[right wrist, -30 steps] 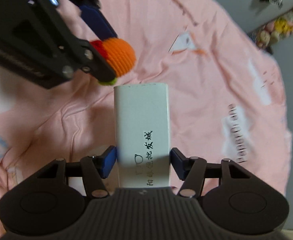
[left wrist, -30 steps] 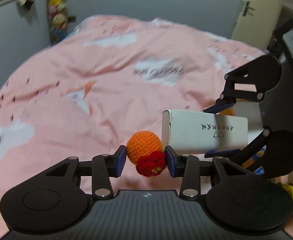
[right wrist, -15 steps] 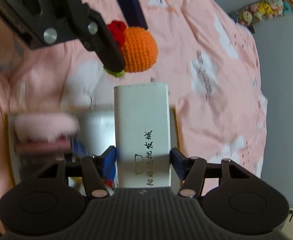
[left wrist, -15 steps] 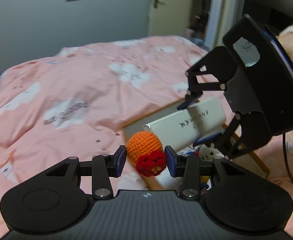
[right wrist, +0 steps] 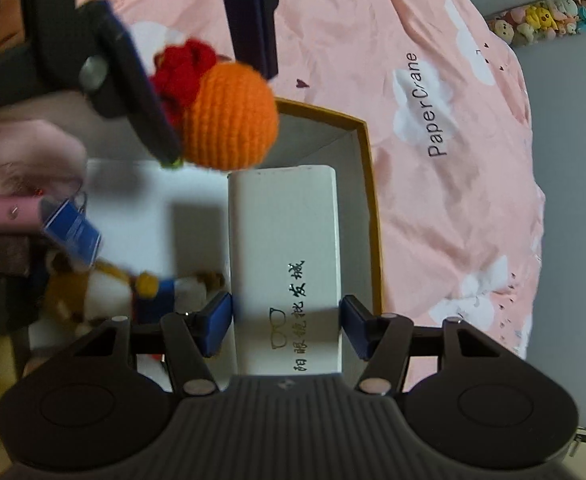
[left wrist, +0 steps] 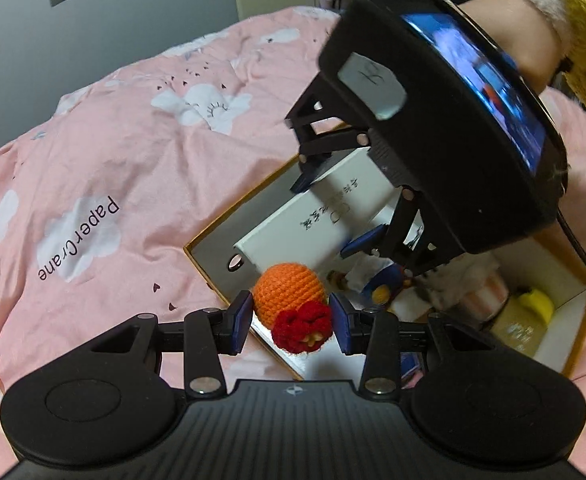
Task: Organize objects
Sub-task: 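Carry the white box and orange fruit over the shoebox with both tools, then lower the white box into the shoebox with the right tool while the left tool drops the fruit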
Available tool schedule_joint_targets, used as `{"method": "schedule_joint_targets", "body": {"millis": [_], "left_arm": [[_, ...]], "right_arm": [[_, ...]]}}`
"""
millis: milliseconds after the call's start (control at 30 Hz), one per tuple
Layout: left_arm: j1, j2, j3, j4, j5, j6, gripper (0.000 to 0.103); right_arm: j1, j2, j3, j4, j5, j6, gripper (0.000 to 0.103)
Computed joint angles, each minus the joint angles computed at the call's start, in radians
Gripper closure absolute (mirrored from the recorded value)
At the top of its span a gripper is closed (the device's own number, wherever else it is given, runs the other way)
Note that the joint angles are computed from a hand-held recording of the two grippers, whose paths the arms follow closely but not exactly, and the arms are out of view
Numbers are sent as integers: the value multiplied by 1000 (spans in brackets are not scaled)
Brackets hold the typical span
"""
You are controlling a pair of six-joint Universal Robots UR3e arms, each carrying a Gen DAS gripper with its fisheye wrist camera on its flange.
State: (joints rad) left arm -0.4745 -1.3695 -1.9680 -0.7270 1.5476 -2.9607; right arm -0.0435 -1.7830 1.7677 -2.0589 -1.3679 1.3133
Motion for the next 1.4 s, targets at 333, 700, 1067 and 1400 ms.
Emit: {"method": "schedule_joint_targets", "body": {"millis": [333, 700, 1067, 1400], "left_arm": [[24, -33, -28, 50, -23, 73, 56], [13, -48, -36, 81, 3, 93, 56], [-6, -94, 26, 30, -55, 55, 56], [-114, -292, 191, -100, 34, 19, 55]], "right_arm": [[33, 82, 76, -129, 0, 6, 42], [19, 64, 149, -213, 18, 33, 41], [-168, -130, 86, 66, 174, 138, 37], [-562, -531, 168, 447, 406, 246, 33]]}}
